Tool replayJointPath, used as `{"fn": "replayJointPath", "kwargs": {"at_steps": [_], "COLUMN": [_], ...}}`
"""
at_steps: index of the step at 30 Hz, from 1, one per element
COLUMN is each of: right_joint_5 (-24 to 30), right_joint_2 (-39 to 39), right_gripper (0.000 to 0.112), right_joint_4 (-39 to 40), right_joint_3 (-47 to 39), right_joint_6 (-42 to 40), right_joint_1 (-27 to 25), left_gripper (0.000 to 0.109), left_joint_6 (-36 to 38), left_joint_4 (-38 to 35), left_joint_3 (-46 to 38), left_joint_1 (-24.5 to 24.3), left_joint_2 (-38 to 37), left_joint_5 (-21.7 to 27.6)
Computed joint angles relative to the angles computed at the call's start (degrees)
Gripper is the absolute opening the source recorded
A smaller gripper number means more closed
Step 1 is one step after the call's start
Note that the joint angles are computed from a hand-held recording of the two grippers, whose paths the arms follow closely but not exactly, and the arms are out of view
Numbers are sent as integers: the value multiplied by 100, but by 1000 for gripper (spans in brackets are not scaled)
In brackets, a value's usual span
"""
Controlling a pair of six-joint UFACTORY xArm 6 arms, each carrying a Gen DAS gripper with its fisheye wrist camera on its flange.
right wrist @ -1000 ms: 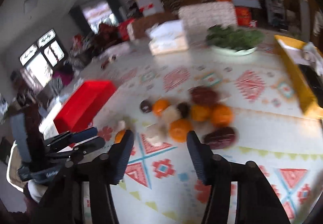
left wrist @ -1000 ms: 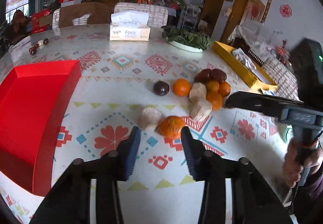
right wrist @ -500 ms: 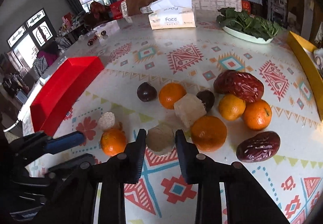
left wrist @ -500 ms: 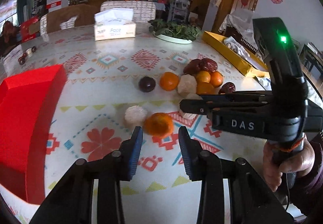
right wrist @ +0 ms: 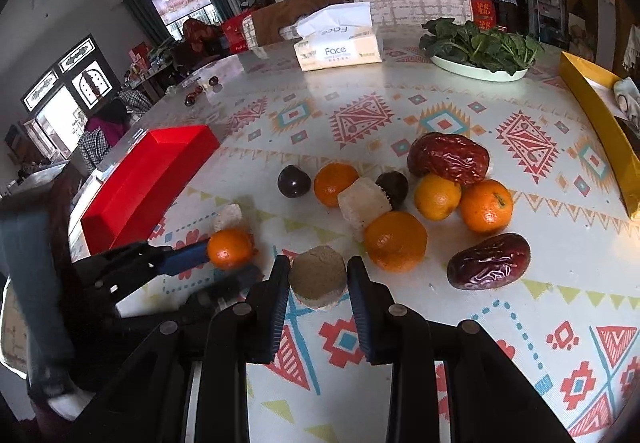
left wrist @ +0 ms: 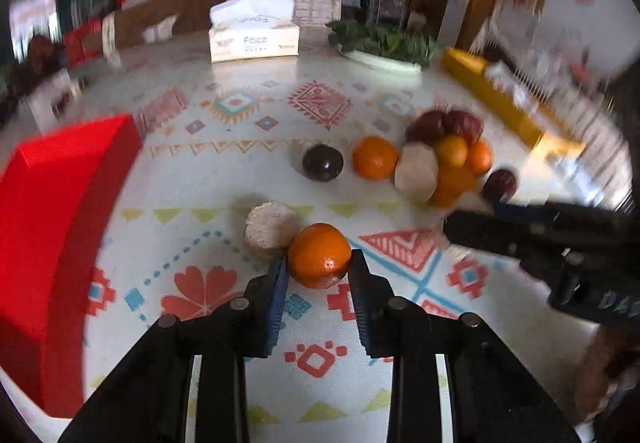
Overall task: Organize fruits
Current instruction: 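Grasp a mandarin with the left tool while the right tool grasps a round biscuit, then release the mandarin and biscuit into the red tray with both tools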
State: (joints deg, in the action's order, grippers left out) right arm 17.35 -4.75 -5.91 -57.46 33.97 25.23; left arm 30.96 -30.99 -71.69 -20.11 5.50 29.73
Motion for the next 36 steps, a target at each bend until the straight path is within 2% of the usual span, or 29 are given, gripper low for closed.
{"fn": "replayJointPath", "kwargs": {"at_steps": [4, 7, 11, 16, 19, 24, 29, 31, 32, 34, 36], "right_joint_5": [3, -35, 16, 242, 619, 1387, 2416, 2797, 2886, 2950, 2877], "right_joint_2": [-39, 20, 347, 1326, 2141, 3380, 4715, 5257, 5331, 5546, 5540], "right_gripper": [32, 32, 32, 32, 32, 32, 32, 32, 32, 32, 40], "right_joint_4": [-35, -46, 363, 1989, 2428, 2336, 1933, 1846, 1819, 1750, 1825], "right_joint_3": [-28, -166, -668, -1942, -3096, -4952, -6967, -7797, -7936, -8247, -8210], "right_joint_6": [30, -79, -616, -2117, -2618, -2724, -2449, -2336, -2309, -2233, -2263], "right_joint_1": [61, 149, 377, 770, 960, 1210, 1306, 1322, 1323, 1327, 1332], "left_gripper": [29, 29, 29, 30, 30, 30, 30, 34, 36, 48, 57], "left_joint_6": [359, 597, 291, -307, -616, -841, -530, -409, -379, -275, -158], "left_joint_4": [-907, -1522, -1469, -992, -680, -654, -989, -1169, -1234, -1407, -1623], "left_joint_3": [163, 280, 282, 247, 122, -167, -226, -214, -207, -168, -113], "left_joint_1": [248, 609, 1106, 1696, 1974, 2258, 2387, 2417, 2423, 2439, 2447], "left_joint_2": [-253, -557, -714, -601, -403, -44, 45, 38, 34, -3, -64], "left_joint_5": [77, 96, -180, -548, -600, -425, -316, -307, -321, -378, -453]}}
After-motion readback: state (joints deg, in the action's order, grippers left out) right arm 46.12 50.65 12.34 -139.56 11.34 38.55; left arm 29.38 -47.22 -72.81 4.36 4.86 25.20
